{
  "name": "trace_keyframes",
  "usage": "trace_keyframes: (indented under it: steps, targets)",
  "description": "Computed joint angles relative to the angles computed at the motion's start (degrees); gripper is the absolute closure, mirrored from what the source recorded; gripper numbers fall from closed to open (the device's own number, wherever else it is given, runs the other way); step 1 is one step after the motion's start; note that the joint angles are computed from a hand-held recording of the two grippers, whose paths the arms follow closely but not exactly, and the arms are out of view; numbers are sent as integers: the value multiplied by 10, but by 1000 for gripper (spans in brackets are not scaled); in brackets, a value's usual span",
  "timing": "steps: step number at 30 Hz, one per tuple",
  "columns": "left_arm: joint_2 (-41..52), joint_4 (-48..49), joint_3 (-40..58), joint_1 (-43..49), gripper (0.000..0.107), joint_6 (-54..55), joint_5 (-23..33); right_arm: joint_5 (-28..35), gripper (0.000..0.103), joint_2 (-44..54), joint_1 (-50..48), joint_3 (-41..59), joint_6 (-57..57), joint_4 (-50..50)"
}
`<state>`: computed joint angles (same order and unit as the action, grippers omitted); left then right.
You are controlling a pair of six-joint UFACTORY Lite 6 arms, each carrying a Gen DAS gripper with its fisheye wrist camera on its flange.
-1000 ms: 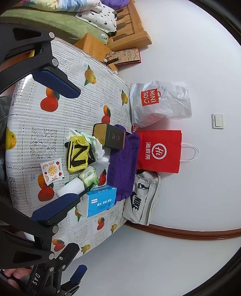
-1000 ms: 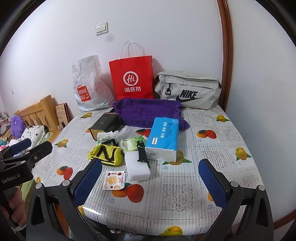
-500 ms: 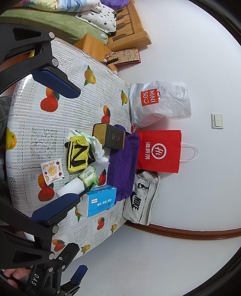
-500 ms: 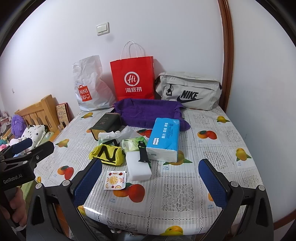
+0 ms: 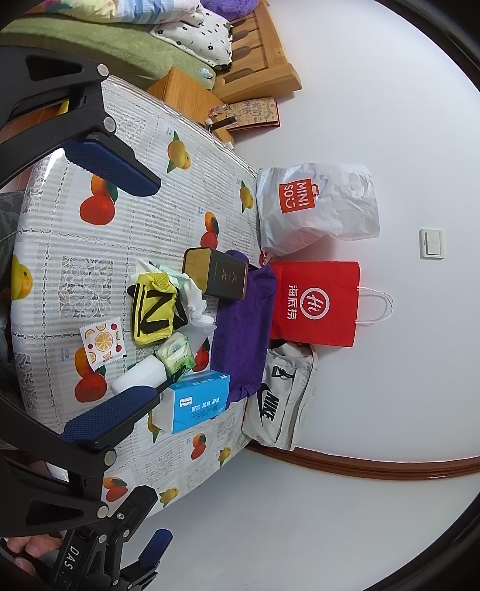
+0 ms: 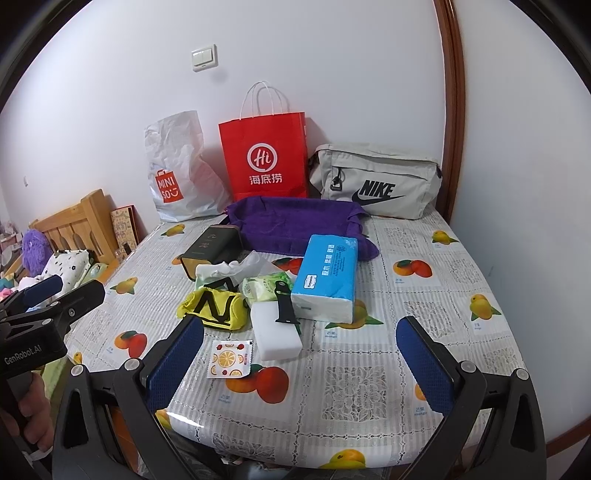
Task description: Organize soft objects
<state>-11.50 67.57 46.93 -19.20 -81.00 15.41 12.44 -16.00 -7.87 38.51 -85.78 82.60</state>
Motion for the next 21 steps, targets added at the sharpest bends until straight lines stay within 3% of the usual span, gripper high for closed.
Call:
trace_keyframes:
  steps: [8,14,21]
  targets:
    - [-3,6,-3,1,4,-7,-2,-5,0,-4,3,1,20,-22]
    - [-9,-85,13,18,4,96,-6,-5,0,-5,4,0,27,-29]
    - [-10,-80,11,20,4,93,-7,-6,0,-5,5,2,33,-36]
